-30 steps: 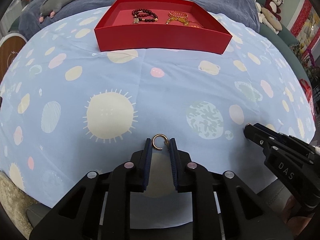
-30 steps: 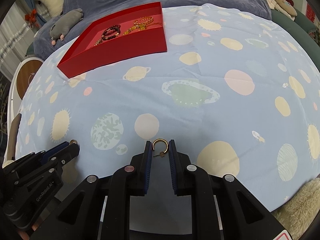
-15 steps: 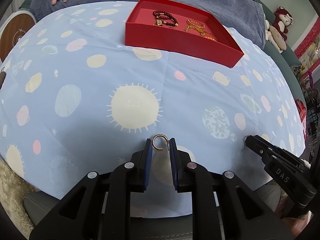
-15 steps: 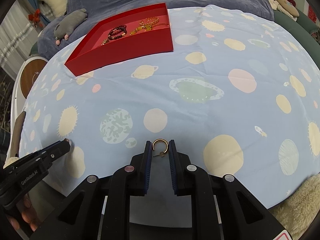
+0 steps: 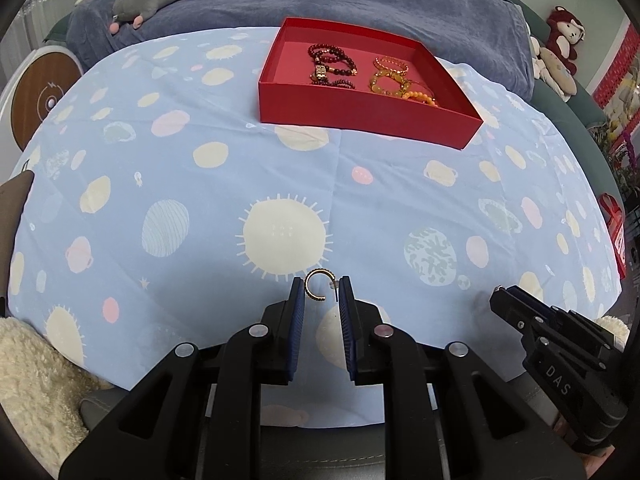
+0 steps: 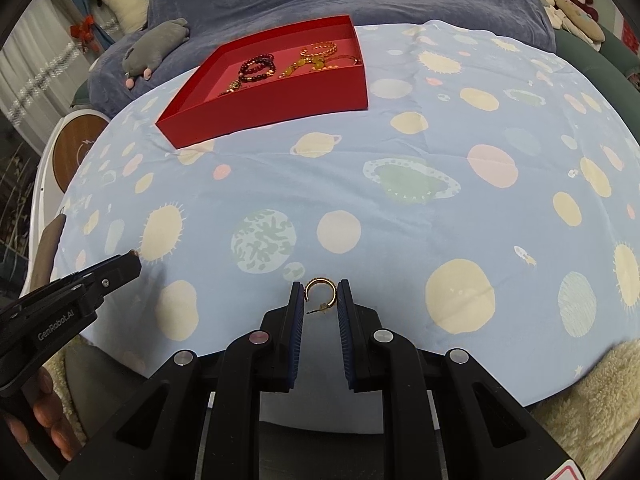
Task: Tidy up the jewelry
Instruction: 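Carry both earrings into the red box and open both tools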
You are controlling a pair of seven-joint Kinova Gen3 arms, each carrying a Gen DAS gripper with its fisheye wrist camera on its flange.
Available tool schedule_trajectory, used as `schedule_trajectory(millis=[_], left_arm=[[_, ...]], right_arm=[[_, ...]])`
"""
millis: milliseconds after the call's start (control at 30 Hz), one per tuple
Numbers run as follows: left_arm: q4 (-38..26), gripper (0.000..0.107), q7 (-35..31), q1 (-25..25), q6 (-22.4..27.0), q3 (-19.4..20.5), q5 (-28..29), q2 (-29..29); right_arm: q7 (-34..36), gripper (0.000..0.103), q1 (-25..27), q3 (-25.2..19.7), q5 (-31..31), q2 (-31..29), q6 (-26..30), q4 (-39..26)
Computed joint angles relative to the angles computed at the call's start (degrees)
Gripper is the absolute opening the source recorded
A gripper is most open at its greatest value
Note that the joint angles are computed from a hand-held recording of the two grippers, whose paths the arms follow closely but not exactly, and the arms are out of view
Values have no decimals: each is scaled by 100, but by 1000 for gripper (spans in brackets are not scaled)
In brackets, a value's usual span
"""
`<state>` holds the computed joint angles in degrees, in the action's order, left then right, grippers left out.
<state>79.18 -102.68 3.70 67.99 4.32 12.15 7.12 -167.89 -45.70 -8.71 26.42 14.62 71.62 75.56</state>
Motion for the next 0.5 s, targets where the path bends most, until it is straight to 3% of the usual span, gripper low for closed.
schedule_trajectory(millis=[500], left_arm=[[-32, 17, -137, -124, 40, -69, 85, -86]], right_arm=[[295, 16, -241, -9, -66, 222, 43, -489]])
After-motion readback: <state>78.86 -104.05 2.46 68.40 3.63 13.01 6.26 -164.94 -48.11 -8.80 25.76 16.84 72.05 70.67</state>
